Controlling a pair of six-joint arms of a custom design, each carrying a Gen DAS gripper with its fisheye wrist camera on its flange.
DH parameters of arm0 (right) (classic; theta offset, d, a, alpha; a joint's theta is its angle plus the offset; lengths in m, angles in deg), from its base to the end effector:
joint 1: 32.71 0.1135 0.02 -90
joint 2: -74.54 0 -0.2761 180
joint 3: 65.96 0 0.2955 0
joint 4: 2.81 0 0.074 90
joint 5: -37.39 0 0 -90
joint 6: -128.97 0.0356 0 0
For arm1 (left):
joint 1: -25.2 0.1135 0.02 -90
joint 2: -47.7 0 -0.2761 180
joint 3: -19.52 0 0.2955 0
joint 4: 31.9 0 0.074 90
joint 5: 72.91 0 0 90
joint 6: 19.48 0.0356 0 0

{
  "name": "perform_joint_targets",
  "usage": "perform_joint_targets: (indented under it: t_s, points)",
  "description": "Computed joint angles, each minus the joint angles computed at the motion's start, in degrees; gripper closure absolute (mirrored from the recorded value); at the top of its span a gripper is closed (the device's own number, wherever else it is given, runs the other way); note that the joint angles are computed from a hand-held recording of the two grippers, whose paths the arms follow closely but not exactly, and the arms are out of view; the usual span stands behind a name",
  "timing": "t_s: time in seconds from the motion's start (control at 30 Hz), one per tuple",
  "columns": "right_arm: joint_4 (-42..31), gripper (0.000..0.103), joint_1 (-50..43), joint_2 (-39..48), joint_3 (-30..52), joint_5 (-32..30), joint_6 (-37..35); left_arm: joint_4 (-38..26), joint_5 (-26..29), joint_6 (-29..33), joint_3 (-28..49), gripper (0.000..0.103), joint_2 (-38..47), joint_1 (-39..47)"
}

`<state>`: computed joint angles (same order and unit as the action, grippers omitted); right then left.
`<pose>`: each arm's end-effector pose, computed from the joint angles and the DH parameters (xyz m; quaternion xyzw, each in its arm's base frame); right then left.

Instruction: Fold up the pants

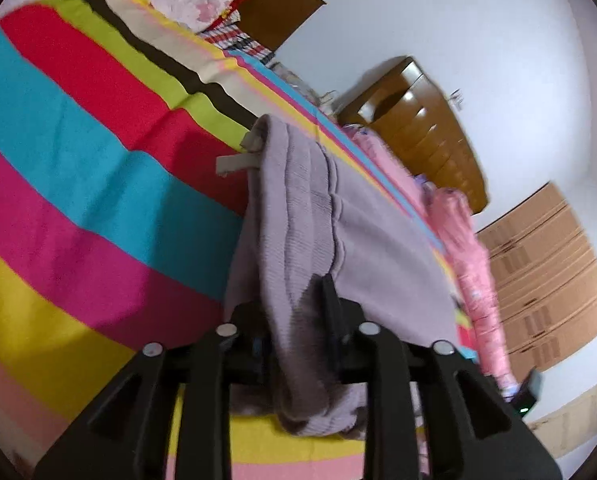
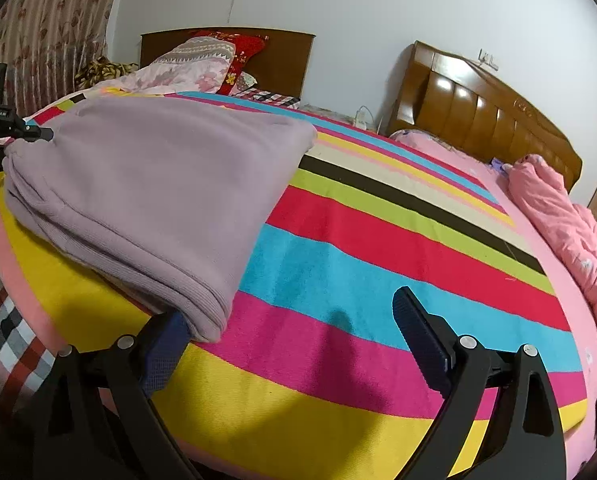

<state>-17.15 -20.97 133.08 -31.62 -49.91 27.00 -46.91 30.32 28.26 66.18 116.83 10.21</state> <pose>0.2266 0.0454 0.1596 -0.1750 0.8835 -0.0221 0.4340 0.2693 -0.0805 0.1924 -0.1605 0.8777 -0.3012 0.3363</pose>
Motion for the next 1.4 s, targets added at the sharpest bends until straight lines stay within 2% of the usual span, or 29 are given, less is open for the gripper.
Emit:
perform_joint_targets:
  t_s: [0.03, 0.07, 0.1, 0.13, 0.17, 0.2, 0.23, 0.27, 0.37, 0.47, 0.5, 0.57, 0.6, 0.63, 0.73, 0.97, 1.03, 1.1, 1.2, 1.23, 1.3, 1.4]
  points:
    - [-1.78, 0.011, -1.18, -0.34, 0.68, -2.31, -0.99, -4.91, -4.46, -0.33, 1.91, 0.061, -1.21, -2.01]
    - [-3.43, 0.011, -2.48, -1.27, 0.98, -5.07, -2.11, -11.50, -12.12, -1.20, 4.45, 0.036, -2.61, -5.00]
    - [-5.70, 0.011, -4.52, -3.02, 1.15, -9.69, -3.33, -17.54, -20.92, -2.49, 6.85, 0.024, -3.36, -8.32]
    - [-7.99, 0.011, -7.80, -4.96, 1.35, -16.09, -4.75, -24.68, -34.95, -4.38, 10.14, 0.015, -4.61, -14.20]
    - [-10.74, 0.011, -12.17, -7.40, 1.51, -24.89, -5.96, -27.12, -43.56, -4.38, 11.68, 0.012, -6.30, -19.10]
    - [-12.26, 0.011, -15.02, -8.17, 2.12, -30.31, -6.22, -27.19, -45.86, -3.39, 12.57, 0.010, -7.05, -21.59]
    - [-12.72, 0.011, -16.62, -8.28, 2.93, -32.97, -5.43, -26.22, -46.08, -1.72, 13.69, 0.007, -7.05, -23.73]
    - [-11.98, 0.011, -16.72, -7.47, 4.17, -32.77, -3.37, -24.48, -45.62, 0.39, 15.22, 0.007, -5.60, -25.71]
    - [-7.95, 0.011, -11.96, -1.25, 8.23, -25.52, 2.39, -21.97, -44.97, 5.75, 20.80, 0.006, 3.85, -28.81]
    - [-8.94, 0.012, -5.73, 7.72, 13.05, -16.95, 3.87, -25.18, -43.24, 3.86, 24.66, 0.007, 13.71, -28.45]
    - [-10.74, 0.015, -4.47, 9.20, 13.79, -16.41, 2.56, -26.39, -42.66, 2.18, 24.30, 0.008, 15.92, -28.61]
    - [-9.66, 0.015, -1.39, 6.72, 9.74, -12.64, -2.16, -23.51, -47.95, 4.17, 20.43, 0.008, 16.13, -31.60]
    - [-8.07, 0.015, -1.26, 5.09, 7.72, -12.11, -2.73, -24.08, -51.28, 4.60, 19.93, 0.007, 16.90, -33.83]
    - [-8.30, 0.015, -2.56, 4.98, 7.24, -14.01, -1.63, -24.08, -52.18, 4.17, 19.98, 0.007, 17.31, -34.22]
    - [-8.56, 0.012, -4.37, 6.63, 7.96, -16.53, -0.20, -25.21, -52.45, 2.29, 20.05, 0.006, 17.09, -34.59]
    - [-4.98, 0.011, -1.10, 0.15, 2.63, -9.79, 0.59, -20.10, -53.22, 4.73, 18.10, 0.006, 17.40, -33.40]
    - [-4.59, 0.011, -1.86, 1.02, 2.93, -10.78, 1.07, -18.78, -53.30, 5.77, 18.67, 0.006, 18.51, -32.68]
    - [-7.76, 0.010, -4.01, 2.60, 5.09, -14.24, 1.51, -19.18, -53.24, 6.24, 19.09, 0.006, 18.46, -32.92]
    - [-21.52, 0.007, -9.29, 10.21, 14.91, -25.16, -5.79, -24.42, -52.18, 7.33, 21.64, 0.007, 16.63, -33.03]
    - [-25.63, 0.007, -10.89, 13.25, 18.39, -29.07, -8.98, -23.89, -52.56, 8.22, 21.53, 0.007, 15.15, -33.06]
    - [-24.58, 0.007, -14.10, 14.81, 21.52, -33.17, -8.50, -21.42, -51.99, 10.13, 21.55, 0.006, 12.51, -32.68]
    - [-19.65, 0.007, -13.50, 17.91, 25.78, -32.89, -2.26, -19.35, -48.01, 12.23, 25.26, 0.005, 15.43, -29.84]
